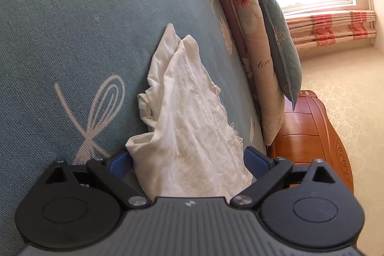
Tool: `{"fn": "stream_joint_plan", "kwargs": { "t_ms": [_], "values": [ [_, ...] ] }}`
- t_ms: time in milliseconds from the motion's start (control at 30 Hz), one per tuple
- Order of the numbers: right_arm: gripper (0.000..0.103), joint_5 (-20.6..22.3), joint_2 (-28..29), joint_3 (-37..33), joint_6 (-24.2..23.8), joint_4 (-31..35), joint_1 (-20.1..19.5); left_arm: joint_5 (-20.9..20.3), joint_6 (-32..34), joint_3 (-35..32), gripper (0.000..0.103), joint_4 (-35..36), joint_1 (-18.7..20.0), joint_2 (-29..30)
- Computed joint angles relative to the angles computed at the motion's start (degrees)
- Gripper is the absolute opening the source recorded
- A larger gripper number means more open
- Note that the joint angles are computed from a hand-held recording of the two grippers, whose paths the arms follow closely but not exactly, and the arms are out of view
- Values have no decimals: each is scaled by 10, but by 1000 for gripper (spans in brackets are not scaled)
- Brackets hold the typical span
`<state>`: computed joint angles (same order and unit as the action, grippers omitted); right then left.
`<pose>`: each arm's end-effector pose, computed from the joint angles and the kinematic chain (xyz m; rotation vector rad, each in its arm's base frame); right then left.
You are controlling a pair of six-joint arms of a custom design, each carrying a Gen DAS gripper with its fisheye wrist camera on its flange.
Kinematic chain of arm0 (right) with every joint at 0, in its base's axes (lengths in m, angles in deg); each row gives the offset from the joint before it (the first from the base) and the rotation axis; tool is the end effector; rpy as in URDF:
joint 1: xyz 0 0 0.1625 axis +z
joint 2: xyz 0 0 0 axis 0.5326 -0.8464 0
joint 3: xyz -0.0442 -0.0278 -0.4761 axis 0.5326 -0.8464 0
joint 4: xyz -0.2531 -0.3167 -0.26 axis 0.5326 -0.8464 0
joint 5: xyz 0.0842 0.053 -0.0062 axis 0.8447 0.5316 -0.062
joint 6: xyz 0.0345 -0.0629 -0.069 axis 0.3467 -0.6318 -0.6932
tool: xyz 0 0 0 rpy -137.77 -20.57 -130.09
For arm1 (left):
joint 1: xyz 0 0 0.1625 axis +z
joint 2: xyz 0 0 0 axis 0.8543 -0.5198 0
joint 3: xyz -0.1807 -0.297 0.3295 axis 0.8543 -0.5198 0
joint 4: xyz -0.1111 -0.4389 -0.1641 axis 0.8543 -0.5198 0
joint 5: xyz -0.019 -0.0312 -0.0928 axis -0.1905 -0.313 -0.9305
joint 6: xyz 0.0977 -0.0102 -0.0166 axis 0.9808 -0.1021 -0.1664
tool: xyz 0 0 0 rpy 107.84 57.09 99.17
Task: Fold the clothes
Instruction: 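Roll both grippers and lower them onto the shirt's short end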
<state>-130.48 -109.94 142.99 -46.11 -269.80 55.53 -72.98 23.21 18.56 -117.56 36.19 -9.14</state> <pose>0.1095 -0.7495 -0.0154 0.4412 2.5140 -1.4535 0.1861 -0.8175 0.2984 0.4085 -2.7193 0.9631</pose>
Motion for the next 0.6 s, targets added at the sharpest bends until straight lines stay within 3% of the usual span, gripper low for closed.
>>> {"fn": "stream_joint_plan", "kwargs": {
  "t_ms": [133, 233, 333, 467, 600],
  "values": [
    [102, -31, -2, 14, -12, -23, 4, 1, 34, 22, 96, -17, 0, -10],
    [101, -81, 0, 16, -24, -37, 14, 13, 38, 13, 96, -20, -3, -3],
    [102, -96, 5, -1, -28, -29, 17, 29, 56, -8, 96, -22, -11, 12],
    [103, -98, 10, -28, -69, -6, 15, 40, 79, -20, 96, -29, -16, 22],
    [103, -72, -5, -14, -91, 15, 8, 3, 90, -7, 96, -27, -3, 9]
  ]
}}
